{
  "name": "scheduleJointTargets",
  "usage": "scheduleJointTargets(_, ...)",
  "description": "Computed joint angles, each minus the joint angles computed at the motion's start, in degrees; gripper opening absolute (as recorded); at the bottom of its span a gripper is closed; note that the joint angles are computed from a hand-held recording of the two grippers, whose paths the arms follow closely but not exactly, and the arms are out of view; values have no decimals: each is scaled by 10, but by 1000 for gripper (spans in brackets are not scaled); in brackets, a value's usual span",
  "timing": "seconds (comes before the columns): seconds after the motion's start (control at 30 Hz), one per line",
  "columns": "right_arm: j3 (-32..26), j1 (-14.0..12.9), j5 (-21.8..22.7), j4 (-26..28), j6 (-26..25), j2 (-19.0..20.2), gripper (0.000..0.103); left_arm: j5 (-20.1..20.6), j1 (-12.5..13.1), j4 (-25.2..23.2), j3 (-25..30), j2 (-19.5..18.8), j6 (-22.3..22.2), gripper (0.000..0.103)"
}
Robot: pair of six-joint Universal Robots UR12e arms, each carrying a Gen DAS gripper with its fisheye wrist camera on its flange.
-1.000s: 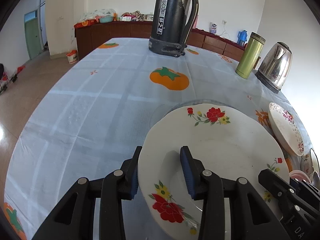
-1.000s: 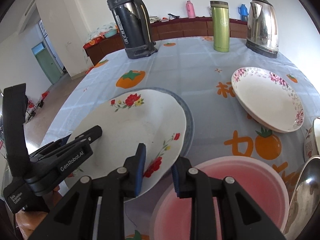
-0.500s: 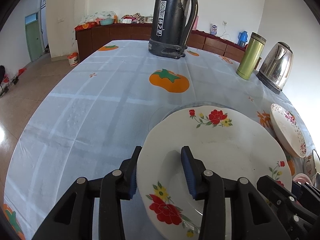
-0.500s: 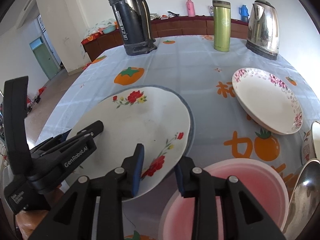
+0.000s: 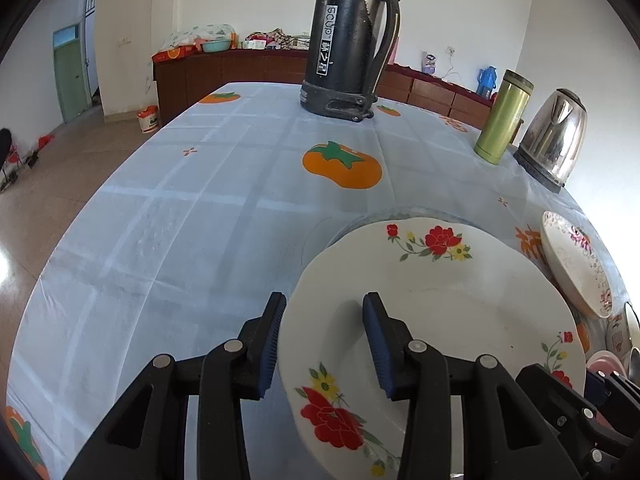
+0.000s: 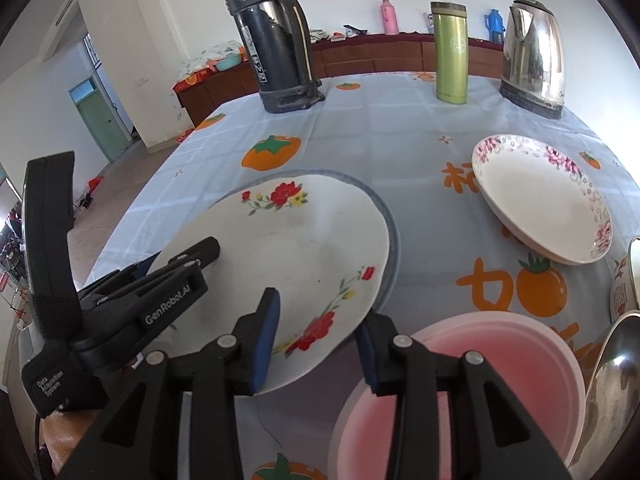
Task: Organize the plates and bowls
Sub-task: 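Carry the red-flower plate with both grippers over the blue-patterned plate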
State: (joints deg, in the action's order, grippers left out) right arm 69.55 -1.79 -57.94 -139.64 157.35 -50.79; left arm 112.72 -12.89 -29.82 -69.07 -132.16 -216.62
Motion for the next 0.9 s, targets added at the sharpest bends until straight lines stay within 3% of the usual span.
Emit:
scheduleJointTargets(0.37, 26, 16, -75, -105, -8, -1, 41, 35, -7, -19, 12, -6, 11, 45)
scheduleJointTargets(0.6, 43, 27, -126, -174, -19, 0, 55, 57, -11, -26, 18, -10, 19, 46)
scheduleJointTargets(0.83, 44, 25, -119, -173, -11, 0, 57, 61, -12, -23, 17, -11, 18, 48)
scheduleJointTargets(0.9, 45, 22, -108, -169, -3, -2, 62, 63, -11, -18, 14, -9, 14, 49)
